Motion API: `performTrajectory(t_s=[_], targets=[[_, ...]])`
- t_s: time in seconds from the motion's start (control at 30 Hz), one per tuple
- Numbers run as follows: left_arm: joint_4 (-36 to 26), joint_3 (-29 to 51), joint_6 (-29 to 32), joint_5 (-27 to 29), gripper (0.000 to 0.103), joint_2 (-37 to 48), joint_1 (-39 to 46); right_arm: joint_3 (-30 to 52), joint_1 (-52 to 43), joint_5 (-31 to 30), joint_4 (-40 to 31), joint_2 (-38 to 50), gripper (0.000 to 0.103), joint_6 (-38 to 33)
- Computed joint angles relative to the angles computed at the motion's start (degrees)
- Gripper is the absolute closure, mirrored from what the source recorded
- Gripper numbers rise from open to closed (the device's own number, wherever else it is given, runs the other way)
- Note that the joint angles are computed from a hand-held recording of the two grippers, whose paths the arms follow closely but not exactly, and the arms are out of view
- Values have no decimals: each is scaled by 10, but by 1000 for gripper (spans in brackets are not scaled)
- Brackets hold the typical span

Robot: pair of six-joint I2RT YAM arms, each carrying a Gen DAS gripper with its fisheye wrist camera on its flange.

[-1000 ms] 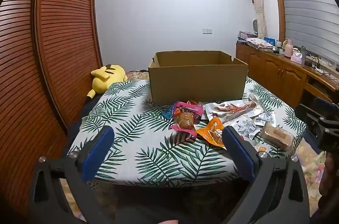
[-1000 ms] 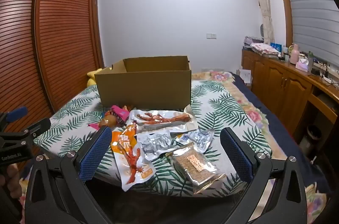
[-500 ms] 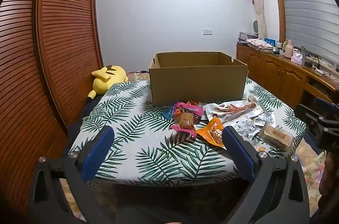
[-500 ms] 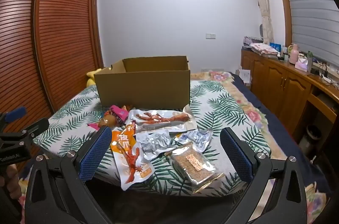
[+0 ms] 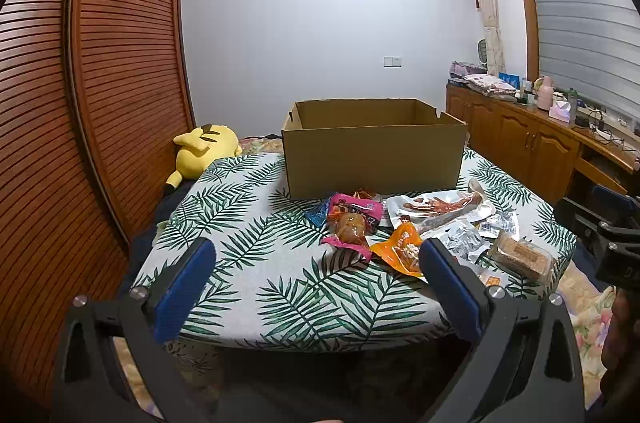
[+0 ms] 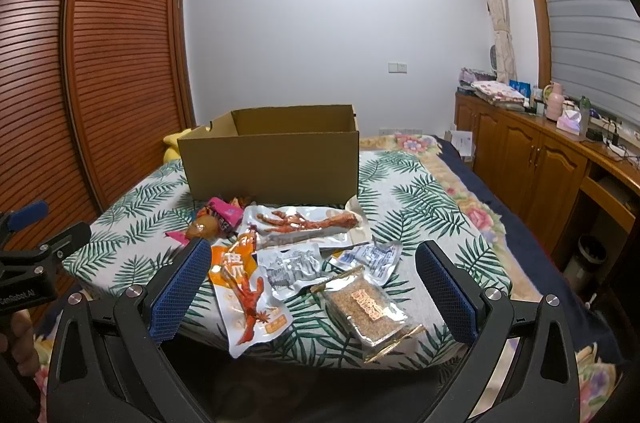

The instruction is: Organize snacks

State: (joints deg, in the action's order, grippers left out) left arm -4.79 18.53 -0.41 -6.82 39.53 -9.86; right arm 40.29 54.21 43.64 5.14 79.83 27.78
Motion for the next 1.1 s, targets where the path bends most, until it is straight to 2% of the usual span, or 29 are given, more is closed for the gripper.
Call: performTrajectory(t_s=[1.1], targets=[[-23,16,3,4,1,-12,4,1,1,1,-8,-4,0,3]])
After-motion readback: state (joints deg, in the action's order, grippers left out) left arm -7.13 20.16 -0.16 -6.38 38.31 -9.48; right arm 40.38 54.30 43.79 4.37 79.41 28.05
